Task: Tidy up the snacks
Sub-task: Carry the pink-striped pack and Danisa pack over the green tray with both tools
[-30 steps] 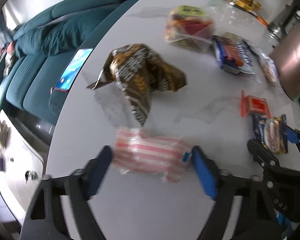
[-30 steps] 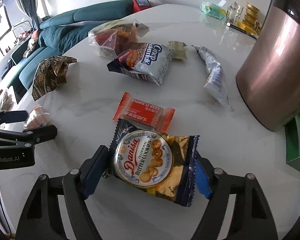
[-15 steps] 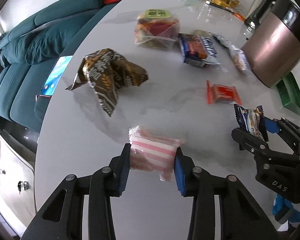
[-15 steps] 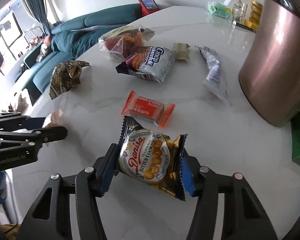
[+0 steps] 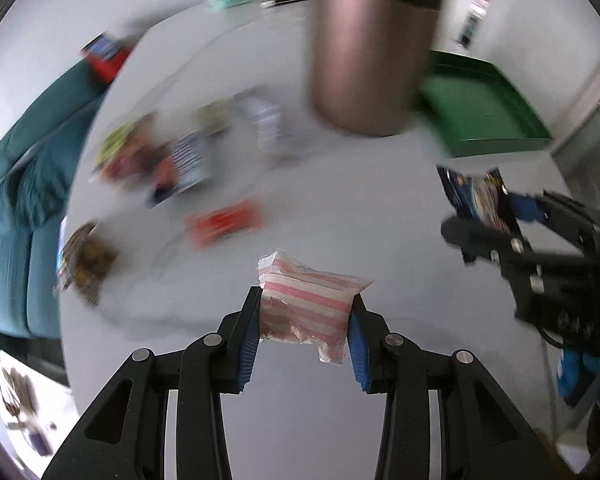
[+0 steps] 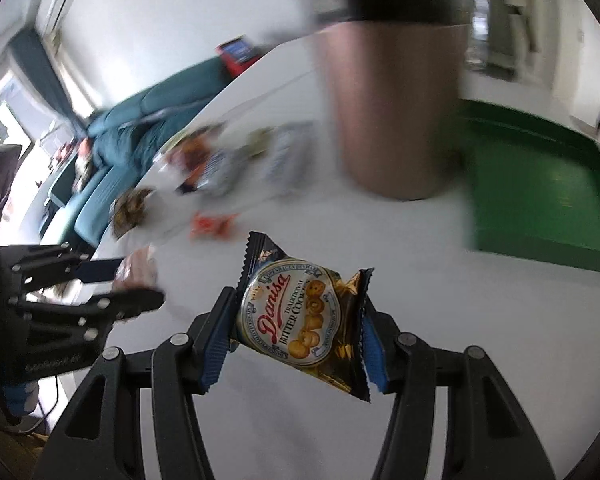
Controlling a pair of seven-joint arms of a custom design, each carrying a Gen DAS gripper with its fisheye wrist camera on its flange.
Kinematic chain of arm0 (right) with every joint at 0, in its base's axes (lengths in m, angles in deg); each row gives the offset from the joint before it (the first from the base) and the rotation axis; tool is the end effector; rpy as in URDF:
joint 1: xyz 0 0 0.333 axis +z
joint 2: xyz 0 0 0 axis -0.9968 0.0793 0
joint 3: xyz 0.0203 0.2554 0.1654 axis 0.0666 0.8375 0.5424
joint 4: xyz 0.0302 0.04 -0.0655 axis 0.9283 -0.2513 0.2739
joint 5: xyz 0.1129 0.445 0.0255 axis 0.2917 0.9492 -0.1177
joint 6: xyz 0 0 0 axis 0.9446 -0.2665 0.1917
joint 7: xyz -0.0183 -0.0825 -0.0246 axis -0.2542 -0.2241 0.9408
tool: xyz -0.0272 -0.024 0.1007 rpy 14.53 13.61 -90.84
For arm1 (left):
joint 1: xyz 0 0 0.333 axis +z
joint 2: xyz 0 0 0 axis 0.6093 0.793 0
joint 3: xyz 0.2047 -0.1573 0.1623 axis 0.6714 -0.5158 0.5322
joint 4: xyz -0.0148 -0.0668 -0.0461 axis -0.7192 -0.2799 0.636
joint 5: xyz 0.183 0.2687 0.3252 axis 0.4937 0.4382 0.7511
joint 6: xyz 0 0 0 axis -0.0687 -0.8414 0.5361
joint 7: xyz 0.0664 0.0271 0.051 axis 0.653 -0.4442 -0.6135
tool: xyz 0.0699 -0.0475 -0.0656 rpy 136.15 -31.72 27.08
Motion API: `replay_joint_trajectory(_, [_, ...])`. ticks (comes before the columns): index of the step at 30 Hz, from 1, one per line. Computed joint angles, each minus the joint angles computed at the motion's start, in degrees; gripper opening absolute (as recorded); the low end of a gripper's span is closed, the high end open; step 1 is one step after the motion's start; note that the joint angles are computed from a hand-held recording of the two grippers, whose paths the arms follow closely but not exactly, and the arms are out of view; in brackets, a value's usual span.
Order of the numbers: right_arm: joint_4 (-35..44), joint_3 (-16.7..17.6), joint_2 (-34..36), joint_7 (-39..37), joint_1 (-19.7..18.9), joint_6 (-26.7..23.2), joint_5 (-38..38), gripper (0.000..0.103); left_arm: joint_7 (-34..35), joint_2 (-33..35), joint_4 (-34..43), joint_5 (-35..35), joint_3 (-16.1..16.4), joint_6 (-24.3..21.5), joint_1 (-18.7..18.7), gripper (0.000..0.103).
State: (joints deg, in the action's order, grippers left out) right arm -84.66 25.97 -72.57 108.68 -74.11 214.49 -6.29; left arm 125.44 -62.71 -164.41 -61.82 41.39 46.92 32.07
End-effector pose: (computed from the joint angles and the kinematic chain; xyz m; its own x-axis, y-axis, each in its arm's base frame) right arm 0.5552 0.1880 0.5339 -0.1009 -0.9613 -0.2564 -0.8033 0.2308 -0.5490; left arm 0.6143 -0.1518 0.5723 -0.6339 -0.7734 0.0004 -0.7274 0.5960 -0.3400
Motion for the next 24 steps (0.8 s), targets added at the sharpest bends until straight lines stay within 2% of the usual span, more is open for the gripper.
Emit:
replay_joint_trajectory(3, [-4.44,-1.93,-7.11,-0.56,-3.93,-3.03,-2.77,0.034,-2.66,1.22,3.3,-0.34,-2.47,-2.21,-2.53,0.034])
replay_joint_trajectory(8, [-5.61,-3.7,-11.25,-3.81,-10.5,-6.5,-6.64,0.034,-10.81,8.0,12.23,3.72,-6.66,-1.8,-7.68,0.034])
replay_joint_trajectory(15, [-3.16,-7.11,-7.75,-10.55,-15.36,-5.97,-5.88,0.034,-23.27,20.58,26.6,13.62,-9.1,-4.24,-14.72,0.034])
replay_joint_trajectory(21, [-0.6,-9.44,-2.75,-16.22,-16.66,-5.72,-2.92,0.034,-30.14,32.95,41.45,19.91,-7.95,-9.31,-19.91,0.034])
replay_joint_trajectory(24, [-0.62,-9.79,-1.84,-18.43,-16.98,-5.56,-2.21,0.035,-32.55,35.71,44.76,20.93,-7.38,-11.47,-21.53,0.034])
